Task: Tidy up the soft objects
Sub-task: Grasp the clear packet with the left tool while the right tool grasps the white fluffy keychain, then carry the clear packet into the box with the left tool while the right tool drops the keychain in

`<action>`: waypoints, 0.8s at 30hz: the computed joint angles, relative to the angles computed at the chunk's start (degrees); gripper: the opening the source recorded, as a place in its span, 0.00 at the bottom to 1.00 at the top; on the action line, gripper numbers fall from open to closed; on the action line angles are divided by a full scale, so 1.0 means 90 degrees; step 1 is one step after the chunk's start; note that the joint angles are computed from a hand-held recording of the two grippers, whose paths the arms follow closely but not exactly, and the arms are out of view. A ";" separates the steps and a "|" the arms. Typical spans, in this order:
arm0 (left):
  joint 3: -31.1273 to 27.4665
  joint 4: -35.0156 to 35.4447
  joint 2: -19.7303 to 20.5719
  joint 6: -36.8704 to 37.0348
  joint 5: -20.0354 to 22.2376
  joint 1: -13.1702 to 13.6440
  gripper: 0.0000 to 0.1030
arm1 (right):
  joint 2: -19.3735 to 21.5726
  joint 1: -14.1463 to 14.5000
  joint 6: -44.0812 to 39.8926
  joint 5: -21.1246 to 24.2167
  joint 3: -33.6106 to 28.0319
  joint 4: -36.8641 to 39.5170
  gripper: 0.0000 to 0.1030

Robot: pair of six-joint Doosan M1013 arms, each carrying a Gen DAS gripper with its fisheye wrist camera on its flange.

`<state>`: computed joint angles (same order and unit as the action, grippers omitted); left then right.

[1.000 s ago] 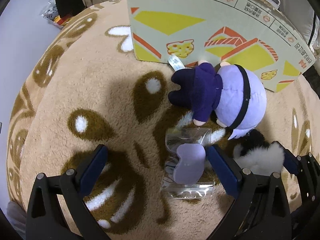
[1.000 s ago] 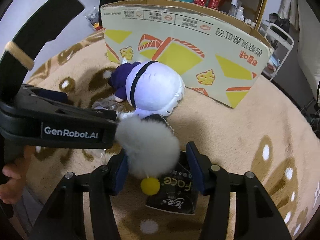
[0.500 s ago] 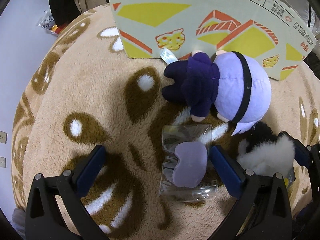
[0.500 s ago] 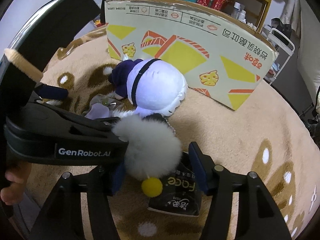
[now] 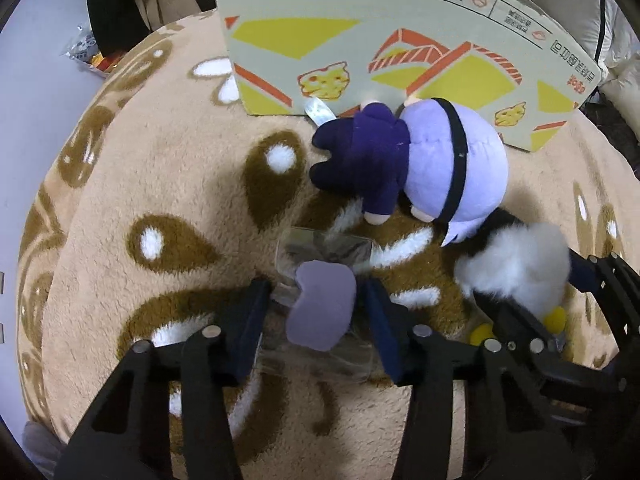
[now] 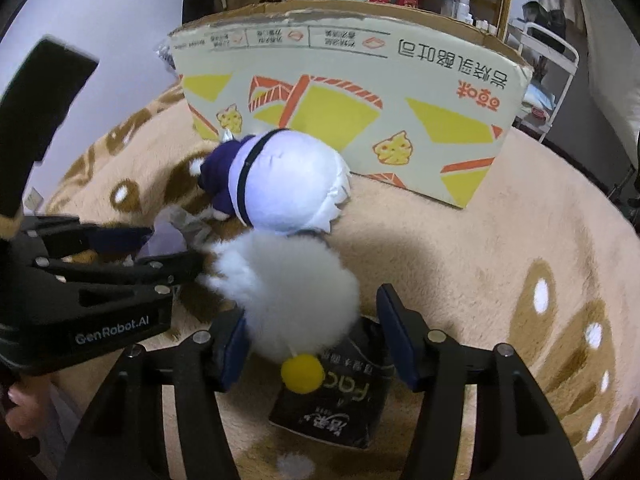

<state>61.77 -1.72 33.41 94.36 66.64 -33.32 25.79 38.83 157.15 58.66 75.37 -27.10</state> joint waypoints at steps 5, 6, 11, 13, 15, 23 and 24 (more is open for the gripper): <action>0.0046 -0.0036 -0.0045 -0.0004 -0.0016 0.0029 0.40 | -0.0149 -0.0011 0.0475 -0.0408 0.0204 -0.0075 0.60; 0.0046 -0.0050 -0.0035 0.0008 -0.0030 0.0051 0.40 | -0.0177 -0.0022 0.0550 -0.0504 0.0248 -0.0107 0.54; 0.0116 -0.0044 -0.0087 -0.0085 -0.0096 0.0046 0.38 | -0.0145 -0.0070 0.0318 -0.0569 0.0241 0.0086 0.32; 0.0139 -0.0046 -0.0109 -0.0128 -0.0122 0.0050 0.38 | -0.0117 -0.0034 0.0304 -0.0483 0.0175 -0.0069 0.32; 0.0195 -0.0016 -0.0161 -0.0191 -0.0201 0.0047 0.38 | -0.0158 -0.0004 0.0440 -0.0544 0.0207 -0.0213 0.32; 0.0412 0.0334 -0.0408 -0.0581 -0.0644 0.0023 0.38 | -0.0365 0.0121 0.1277 -0.0628 0.0349 -0.1006 0.32; 0.0454 0.0392 -0.0453 -0.0629 -0.0738 0.0018 0.38 | -0.0415 0.0128 0.1377 -0.0657 0.0394 -0.1064 0.32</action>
